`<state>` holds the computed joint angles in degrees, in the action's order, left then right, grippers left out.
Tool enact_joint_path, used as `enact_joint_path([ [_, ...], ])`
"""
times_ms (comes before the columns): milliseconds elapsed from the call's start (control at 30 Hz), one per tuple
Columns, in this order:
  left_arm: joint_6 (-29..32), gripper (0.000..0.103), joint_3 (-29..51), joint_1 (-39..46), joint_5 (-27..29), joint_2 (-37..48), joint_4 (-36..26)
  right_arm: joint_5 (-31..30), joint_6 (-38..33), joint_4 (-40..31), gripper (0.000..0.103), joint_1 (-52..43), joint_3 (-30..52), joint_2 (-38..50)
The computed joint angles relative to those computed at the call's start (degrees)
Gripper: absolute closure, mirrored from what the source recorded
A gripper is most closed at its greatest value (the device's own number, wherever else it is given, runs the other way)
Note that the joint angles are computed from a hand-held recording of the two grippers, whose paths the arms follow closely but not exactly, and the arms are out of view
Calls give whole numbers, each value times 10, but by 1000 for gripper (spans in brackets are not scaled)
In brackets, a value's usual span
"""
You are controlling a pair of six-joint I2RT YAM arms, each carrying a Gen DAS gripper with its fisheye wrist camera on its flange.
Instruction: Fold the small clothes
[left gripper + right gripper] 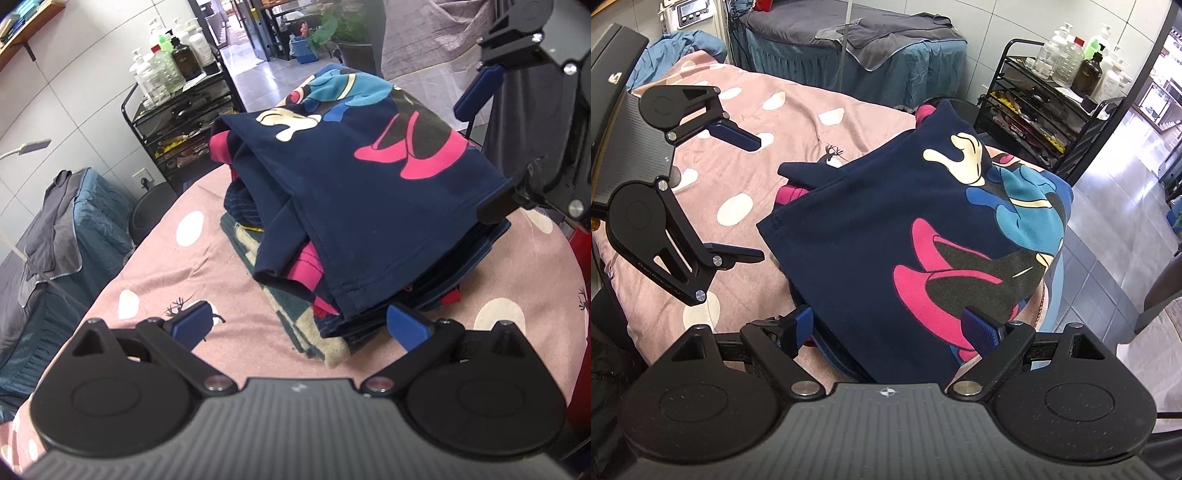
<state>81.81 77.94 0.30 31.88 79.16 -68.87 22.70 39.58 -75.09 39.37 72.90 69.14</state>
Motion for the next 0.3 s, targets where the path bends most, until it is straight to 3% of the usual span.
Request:
enact_joint_path([
  [300,44,0,13,23,54,12,-34,-6,4,2,0,-1,-3,1],
])
